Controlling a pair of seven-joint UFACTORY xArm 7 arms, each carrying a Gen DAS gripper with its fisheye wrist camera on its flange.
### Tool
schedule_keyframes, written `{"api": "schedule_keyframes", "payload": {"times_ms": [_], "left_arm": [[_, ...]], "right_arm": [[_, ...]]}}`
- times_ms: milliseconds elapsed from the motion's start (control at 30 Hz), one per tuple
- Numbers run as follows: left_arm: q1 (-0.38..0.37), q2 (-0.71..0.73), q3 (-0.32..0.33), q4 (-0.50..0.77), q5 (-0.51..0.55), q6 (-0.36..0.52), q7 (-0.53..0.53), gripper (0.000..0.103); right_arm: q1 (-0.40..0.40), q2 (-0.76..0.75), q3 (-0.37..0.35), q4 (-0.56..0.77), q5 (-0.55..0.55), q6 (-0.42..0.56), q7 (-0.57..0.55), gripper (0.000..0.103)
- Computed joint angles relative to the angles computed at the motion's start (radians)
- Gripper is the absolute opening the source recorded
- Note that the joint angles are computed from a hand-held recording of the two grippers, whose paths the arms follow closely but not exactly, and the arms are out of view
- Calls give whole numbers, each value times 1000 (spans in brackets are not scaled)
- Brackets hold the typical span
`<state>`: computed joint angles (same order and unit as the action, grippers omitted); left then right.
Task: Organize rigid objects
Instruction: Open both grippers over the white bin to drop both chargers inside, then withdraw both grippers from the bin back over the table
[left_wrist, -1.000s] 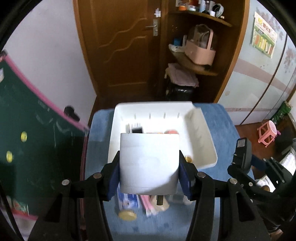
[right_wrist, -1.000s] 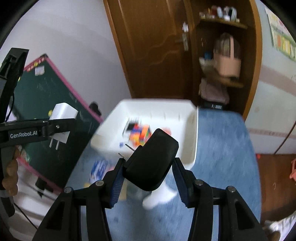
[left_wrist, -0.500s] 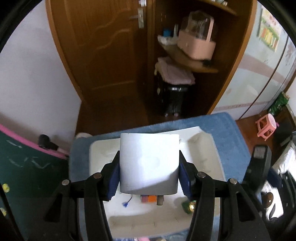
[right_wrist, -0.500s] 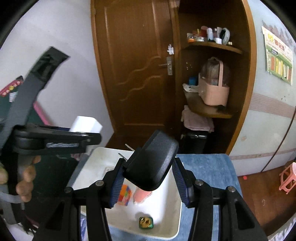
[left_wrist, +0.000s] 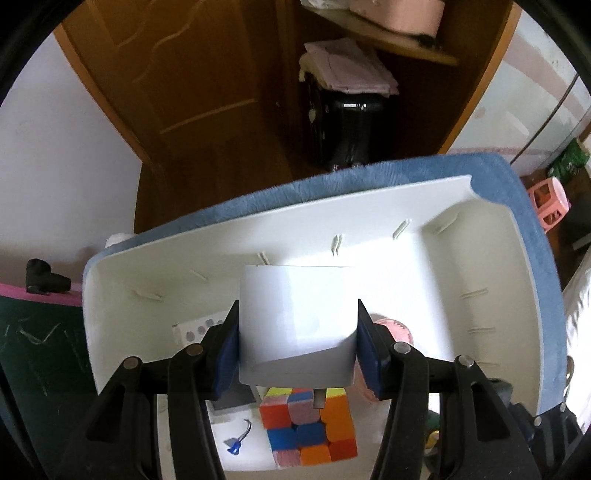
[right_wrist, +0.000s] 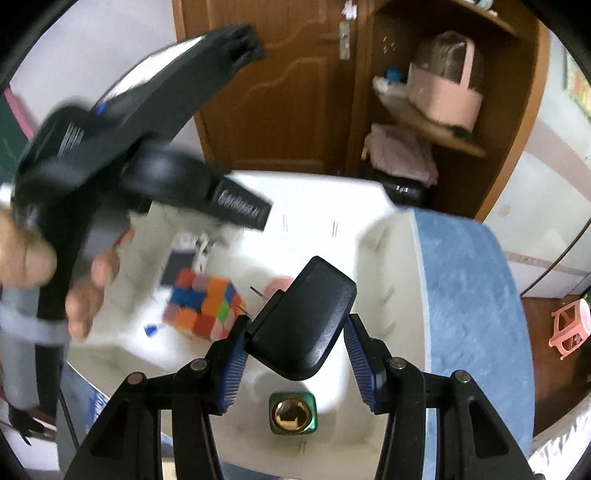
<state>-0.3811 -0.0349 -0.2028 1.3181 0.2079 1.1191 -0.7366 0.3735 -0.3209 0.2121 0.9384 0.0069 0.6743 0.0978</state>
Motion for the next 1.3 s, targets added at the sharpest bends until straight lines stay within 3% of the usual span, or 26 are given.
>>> {"api": "schedule_keyframes", "payload": {"times_ms": [267,333,400,467,867,1300], "left_arm": [[-2,34,9,24,-57,45,9,59],[-2,28,9,23,-73,42,9,62],[-6,1,4,15,-49,31,-9,79],[-8,-25,-3,12,-27,26,-18,86],[-23,-134,-66,105,26,125,-70,86],[-45,-223,-168,190,92,247,-230,86]], "right_arm": [[1,34,13,-6,-28,43,37,53],[9,26,2,-14,-3,47,25,59],[15,5,-8,-29,21,38,13,67],[17,-16,-13,-42,36,26,4,69],[45,-186,-47,-94,139,52,-58,69],[48,-380,-102,-114,212,132,-168,69]]}}
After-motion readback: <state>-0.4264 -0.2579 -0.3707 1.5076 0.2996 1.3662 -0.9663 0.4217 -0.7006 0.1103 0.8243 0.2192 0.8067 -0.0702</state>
